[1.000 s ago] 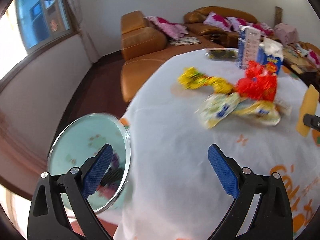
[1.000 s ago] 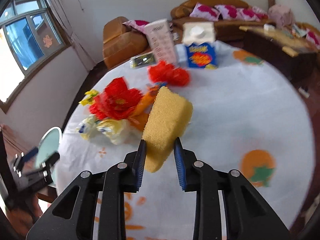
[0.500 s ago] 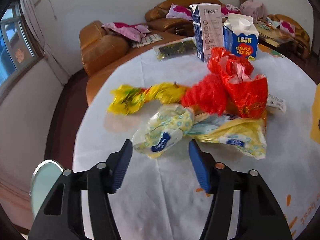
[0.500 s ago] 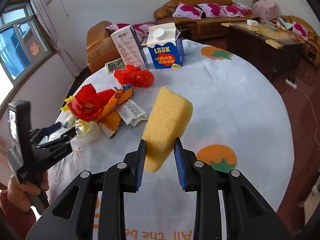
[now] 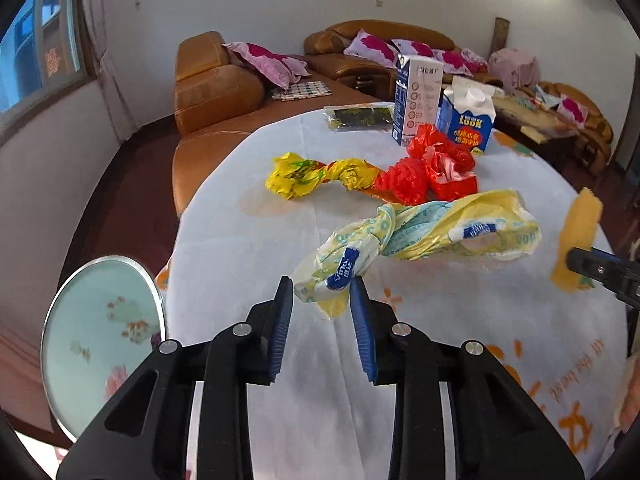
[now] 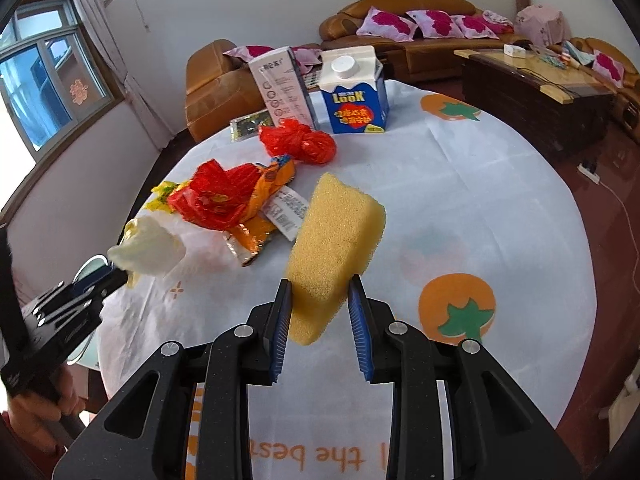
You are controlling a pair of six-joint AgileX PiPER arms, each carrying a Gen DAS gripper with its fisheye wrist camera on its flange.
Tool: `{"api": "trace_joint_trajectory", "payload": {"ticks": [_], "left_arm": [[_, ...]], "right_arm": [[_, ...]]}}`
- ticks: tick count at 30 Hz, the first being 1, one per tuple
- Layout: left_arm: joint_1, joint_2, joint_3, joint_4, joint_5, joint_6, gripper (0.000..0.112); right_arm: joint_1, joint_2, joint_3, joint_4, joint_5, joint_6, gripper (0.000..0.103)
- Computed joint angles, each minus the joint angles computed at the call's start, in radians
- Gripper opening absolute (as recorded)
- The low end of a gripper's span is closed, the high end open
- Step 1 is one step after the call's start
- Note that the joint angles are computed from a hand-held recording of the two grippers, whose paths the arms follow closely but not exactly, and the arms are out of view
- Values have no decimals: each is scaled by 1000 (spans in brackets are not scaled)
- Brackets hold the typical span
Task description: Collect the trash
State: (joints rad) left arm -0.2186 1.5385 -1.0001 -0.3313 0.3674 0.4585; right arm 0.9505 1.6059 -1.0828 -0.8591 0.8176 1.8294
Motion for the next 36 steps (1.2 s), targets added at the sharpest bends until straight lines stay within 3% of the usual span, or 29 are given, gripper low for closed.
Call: {"api": "trace_joint_trajectory", "payload": {"ticks": [13, 14, 15, 18, 21, 22, 23, 24, 27, 30, 33, 36], "left_arm": [[138, -132, 96, -128, 31, 109, 28], [142, -138, 97, -134, 34, 115, 25], [149, -143, 96, -151, 39, 130, 7], [187, -157, 93, -253, 78, 216, 6], [176, -146, 92, -204, 66, 183, 8], [169, -141, 95, -174, 55, 152, 10], [173, -134, 93, -183, 60, 158, 22], [177, -130, 90, -196, 68, 169, 43], [157, -127, 87, -168, 49, 149, 69], [123, -56, 27, -212, 36, 195, 81], [110, 77, -128, -233, 120, 129, 81], [72, 197, -250, -135, 130, -80, 80]], "right_arm": [[72, 69, -134, -17, 55, -64, 29], [76, 73, -141, -17, 55, -68, 29], [80, 79, -151, -16, 56, -75, 29], [87, 89, -170, -16, 60, -90, 29], [93, 102, -195, -13, 62, -105, 29], [94, 106, -203, -13, 64, -110, 29], [94, 108, -207, -14, 65, -112, 29], [95, 108, -208, -13, 66, -112, 29], [89, 92, -188, -11, 69, -100, 29], [84, 61, -154, -18, 96, -76, 29], [81, 26, -114, -26, 126, -47, 29], [84, -10, -70, -36, 150, -8, 29]]}}
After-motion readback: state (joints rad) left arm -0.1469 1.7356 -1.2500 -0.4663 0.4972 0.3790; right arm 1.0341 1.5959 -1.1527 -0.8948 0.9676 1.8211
